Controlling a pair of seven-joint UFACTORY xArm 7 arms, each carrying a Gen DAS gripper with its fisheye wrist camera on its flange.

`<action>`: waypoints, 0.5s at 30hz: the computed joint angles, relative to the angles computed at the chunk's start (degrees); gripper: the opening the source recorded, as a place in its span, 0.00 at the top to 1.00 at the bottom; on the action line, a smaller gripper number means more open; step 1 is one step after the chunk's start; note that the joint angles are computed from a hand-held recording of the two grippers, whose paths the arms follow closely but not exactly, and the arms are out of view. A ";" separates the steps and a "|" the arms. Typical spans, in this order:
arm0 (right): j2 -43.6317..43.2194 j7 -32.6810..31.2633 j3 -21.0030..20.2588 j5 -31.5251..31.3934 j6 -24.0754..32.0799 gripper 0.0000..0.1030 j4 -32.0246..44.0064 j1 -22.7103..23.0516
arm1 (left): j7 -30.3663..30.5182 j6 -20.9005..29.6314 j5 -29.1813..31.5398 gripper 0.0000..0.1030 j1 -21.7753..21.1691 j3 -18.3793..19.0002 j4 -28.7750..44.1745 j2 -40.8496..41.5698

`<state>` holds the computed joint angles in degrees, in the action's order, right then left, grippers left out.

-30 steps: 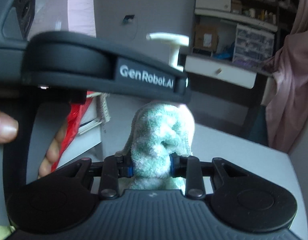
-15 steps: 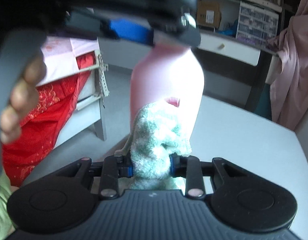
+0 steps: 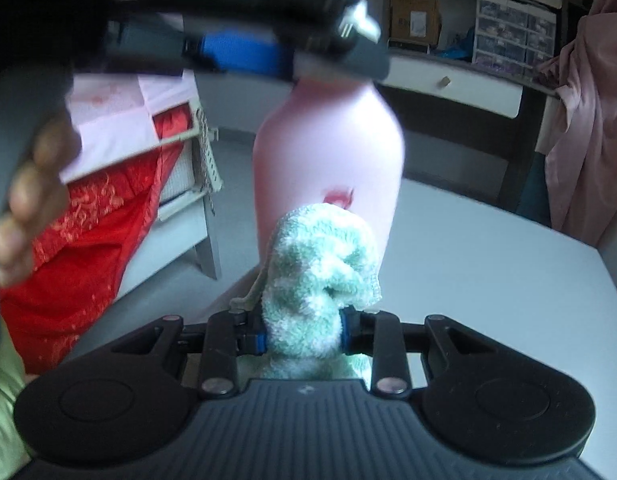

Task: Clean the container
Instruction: 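Wipe the bottle shoulder below the pump with the towel in the right gripper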

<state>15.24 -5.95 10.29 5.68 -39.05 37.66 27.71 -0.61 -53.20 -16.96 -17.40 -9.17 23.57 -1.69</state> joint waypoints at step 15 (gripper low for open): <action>-0.53 8.99 0.27 -10.61 -4.02 0.70 -0.57 -5.70 | 2.80 0.21 -6.29 0.61 -2.95 -1.42 2.11 1.15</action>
